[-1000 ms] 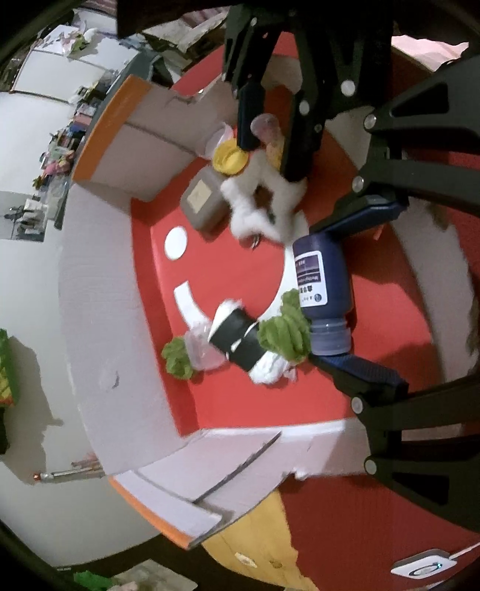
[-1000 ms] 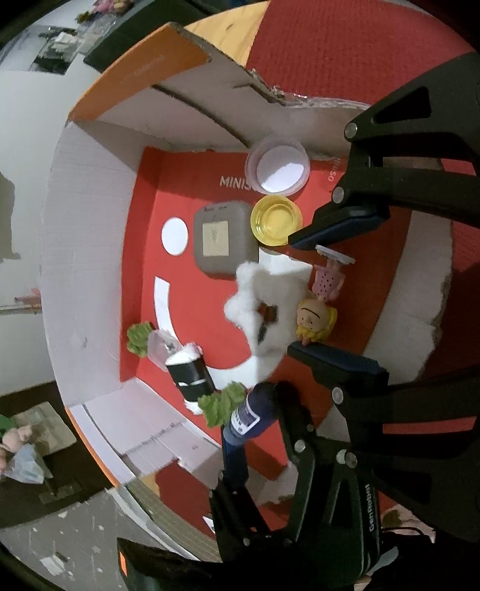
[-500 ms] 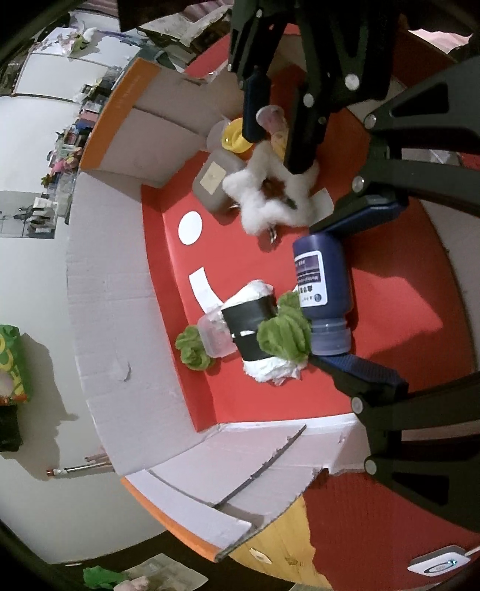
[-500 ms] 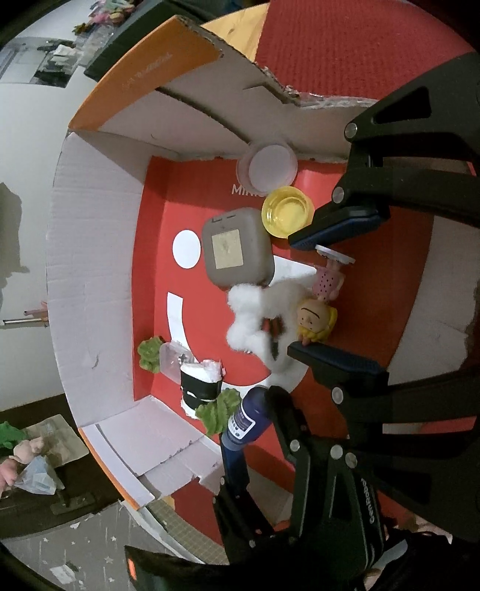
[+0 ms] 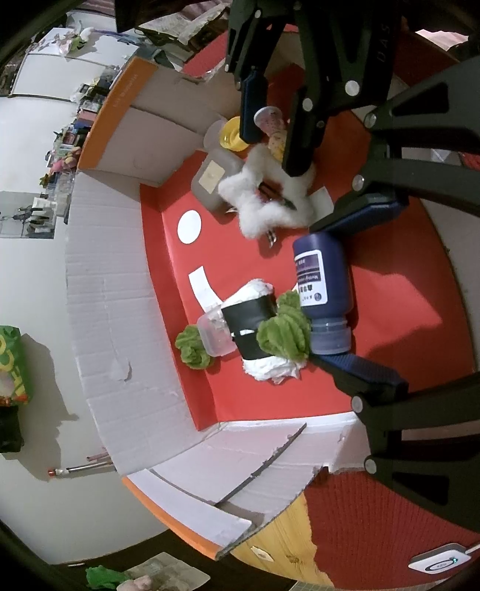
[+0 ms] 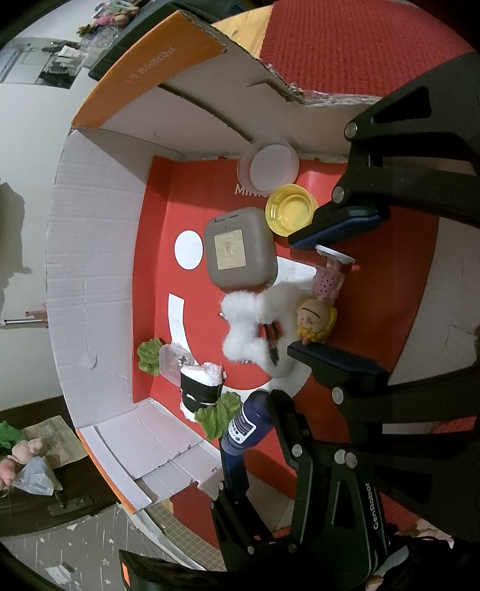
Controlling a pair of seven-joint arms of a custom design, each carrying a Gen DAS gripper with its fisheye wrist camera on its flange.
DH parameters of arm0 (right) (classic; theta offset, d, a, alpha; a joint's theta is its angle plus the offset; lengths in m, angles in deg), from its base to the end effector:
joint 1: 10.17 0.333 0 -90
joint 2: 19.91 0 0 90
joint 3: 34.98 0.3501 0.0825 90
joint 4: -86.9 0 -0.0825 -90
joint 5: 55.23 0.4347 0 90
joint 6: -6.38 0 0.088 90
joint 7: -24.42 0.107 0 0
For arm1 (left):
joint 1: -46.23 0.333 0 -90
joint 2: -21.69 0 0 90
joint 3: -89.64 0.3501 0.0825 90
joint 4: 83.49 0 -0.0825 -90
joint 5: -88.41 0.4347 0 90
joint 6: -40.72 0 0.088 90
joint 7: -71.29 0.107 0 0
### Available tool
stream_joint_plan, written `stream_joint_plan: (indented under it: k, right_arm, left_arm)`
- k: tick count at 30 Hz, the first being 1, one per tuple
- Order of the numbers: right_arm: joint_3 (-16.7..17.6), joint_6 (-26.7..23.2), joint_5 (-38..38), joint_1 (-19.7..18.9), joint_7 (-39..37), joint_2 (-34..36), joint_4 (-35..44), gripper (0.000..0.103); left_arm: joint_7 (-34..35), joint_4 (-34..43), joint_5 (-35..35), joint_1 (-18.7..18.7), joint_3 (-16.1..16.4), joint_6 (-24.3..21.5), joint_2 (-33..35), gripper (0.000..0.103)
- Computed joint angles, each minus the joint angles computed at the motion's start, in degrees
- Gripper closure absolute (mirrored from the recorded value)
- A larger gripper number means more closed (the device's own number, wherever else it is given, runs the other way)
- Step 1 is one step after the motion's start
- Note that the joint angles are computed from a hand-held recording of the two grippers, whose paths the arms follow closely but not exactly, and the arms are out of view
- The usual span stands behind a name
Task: Organize objects
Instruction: 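Lower the blue bottle and doll onto the red box floor with both grippers, then open both grippers to release the blue bottle and doll in the box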
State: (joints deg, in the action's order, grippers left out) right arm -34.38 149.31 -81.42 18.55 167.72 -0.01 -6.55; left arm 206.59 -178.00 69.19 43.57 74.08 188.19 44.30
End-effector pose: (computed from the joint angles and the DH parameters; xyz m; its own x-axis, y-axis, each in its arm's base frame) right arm 0.6599 0.3723 0.4874 -0.0940 -0.9909 -0.0963 -0.8087 0.1324 -0.5731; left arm 0.7351 -0.2063 0.4598 -0.7248 -0.6877 -0.0402 -0.5385 0.6020 -0.5895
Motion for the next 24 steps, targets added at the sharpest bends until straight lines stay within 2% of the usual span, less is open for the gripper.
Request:
stream_joint_plan:
  k: [5,7,9,10,13,24]
  right_arm:
    - [0.02,0.11,-0.22,0.03,-0.21,-0.06,-0.06,0.050]
    - [-0.06,0.21,-0.56,0.19,-0.01,-0.28,-0.21,0.049]
    - [-0.13,0.49,-0.96,0.35,0.45,-0.52,-0.45,0.048]
    - [-0.15,0.82,-1.15,0.37,0.71,-0.78,-0.79,0.048]
    - [-0.20,1.33,-1.94,0.59,1.65,-1.27,-1.32,0.048]
    - [-0.02,2.31,-5.09,1.00,5.49,-3.02,-3.04,0.042]
  left_arm:
    - [0.89,-0.33,-1.15,0.46,-0.42,0.12,-0.37,0.039]
    - [1.12,-0.91,-1.35,0.43,-0.42,0.81,-0.76,0.035]
    - [0.67,-2.54,-0.88,-0.02,0.00,3.83,-1.68,0.027]
    - [0.82,-2.92,-1.12,0.17,-0.15,4.28,-1.96,0.026]
    - [1.64,-3.03,-3.11,1.16,-0.84,3.46,-2.47,0.025]
    - [1.79,-5.38,-5.03,1.31,-0.48,5.57,-4.10,0.021]
